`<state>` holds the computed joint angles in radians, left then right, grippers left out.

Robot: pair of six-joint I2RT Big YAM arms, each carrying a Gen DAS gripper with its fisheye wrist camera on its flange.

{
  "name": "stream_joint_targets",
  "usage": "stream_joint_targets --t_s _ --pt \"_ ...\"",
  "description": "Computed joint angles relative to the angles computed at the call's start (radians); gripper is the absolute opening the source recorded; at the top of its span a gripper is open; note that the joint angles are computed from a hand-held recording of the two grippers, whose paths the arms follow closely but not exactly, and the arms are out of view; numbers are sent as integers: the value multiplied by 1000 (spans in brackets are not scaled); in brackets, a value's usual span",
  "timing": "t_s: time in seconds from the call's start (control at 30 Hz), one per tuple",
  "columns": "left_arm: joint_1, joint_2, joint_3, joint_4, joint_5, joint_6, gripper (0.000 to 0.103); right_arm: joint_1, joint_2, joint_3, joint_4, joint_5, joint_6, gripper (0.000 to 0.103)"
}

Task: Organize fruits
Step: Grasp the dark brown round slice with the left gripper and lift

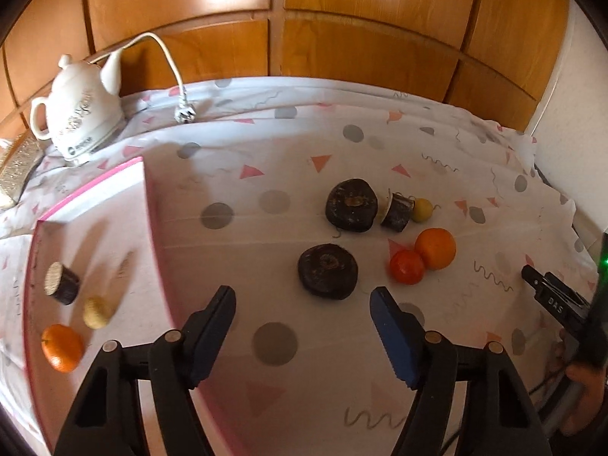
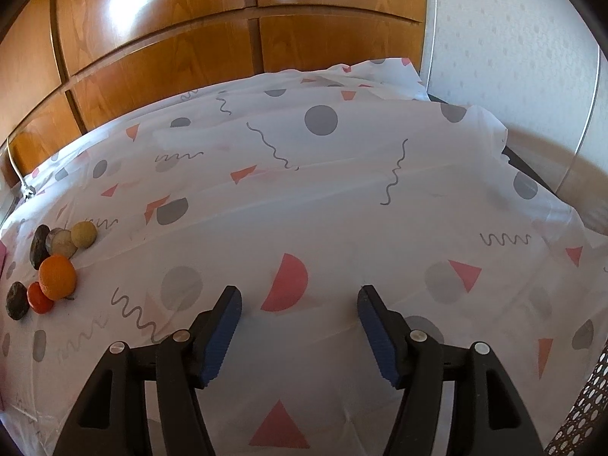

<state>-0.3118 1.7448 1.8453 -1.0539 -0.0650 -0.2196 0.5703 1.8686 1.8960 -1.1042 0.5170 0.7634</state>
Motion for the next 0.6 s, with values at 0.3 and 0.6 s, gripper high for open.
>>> stream_joint_targets --t_s 0.3,0.6 --pt "-13 122 128 -84 -18 -22 70 1 4 -5 26 -2 -8 75" --pt "-19 147 135 -72 -13 -13 46 4 -2 -18 41 8 -6 76"
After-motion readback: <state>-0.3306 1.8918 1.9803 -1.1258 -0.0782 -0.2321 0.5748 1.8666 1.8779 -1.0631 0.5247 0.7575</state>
